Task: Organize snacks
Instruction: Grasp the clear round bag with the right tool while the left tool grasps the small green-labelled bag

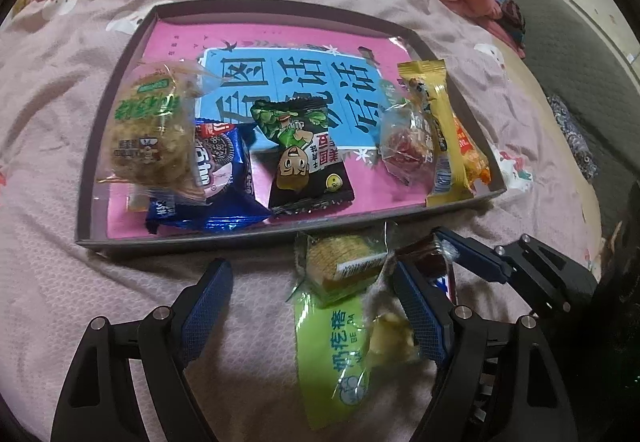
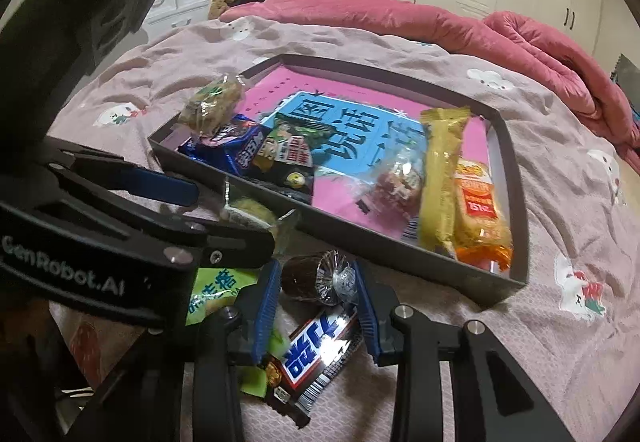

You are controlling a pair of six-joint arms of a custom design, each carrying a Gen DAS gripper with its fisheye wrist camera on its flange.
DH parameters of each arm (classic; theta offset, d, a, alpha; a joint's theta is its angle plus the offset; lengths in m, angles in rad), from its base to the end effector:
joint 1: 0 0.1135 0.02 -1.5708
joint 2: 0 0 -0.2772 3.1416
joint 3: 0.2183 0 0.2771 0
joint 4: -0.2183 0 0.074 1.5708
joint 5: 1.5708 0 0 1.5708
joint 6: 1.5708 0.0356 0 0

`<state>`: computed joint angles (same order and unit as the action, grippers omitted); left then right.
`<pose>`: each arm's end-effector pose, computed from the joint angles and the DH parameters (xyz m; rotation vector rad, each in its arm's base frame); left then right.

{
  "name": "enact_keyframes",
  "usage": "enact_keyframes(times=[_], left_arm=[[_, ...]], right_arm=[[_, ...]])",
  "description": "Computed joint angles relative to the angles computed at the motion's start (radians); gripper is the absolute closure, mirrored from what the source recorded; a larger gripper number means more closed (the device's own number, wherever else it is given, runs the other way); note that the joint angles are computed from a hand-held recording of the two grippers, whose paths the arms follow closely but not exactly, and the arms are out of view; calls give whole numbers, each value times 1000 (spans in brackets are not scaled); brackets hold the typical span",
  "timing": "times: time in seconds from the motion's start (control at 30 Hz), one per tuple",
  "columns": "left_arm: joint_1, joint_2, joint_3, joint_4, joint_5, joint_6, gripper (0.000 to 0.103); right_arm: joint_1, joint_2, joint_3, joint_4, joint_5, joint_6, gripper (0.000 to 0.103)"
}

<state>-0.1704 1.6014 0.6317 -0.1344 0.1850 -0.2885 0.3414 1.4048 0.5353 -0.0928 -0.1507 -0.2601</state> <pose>0.2748 -0.0539 0.1041 -0.1000 2.7013 -0.3902 0.2404 0.0911 0.1293 -0.8071 2.3996 0.2232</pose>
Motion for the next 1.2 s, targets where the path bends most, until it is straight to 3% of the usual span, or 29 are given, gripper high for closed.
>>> enact_keyframes(times=[0.47, 0.57, 0.67, 0.7, 0.73, 1.2], left_arm=[[-22, 83, 37, 36, -13, -72, 22], [-27, 85, 38, 36, -22, -85, 32], [-46, 82, 40, 33, -46, -112, 46], [-48, 79, 38, 36, -38, -113, 57], [-51, 77, 37, 37, -29, -113, 59], [-20, -67, -33, 14, -13, -103, 62]], right_arm=[[-113, -38, 17, -39, -76, 34, 66], [-158, -21, 31, -49, -128, 55, 66], [-190, -22, 36, -50, -172, 74, 66], [-192, -26, 34, -47, -175, 76, 66], [-195, -33, 32, -44, -181, 78, 66], [-222, -79, 19, -11, -234, 107, 66]])
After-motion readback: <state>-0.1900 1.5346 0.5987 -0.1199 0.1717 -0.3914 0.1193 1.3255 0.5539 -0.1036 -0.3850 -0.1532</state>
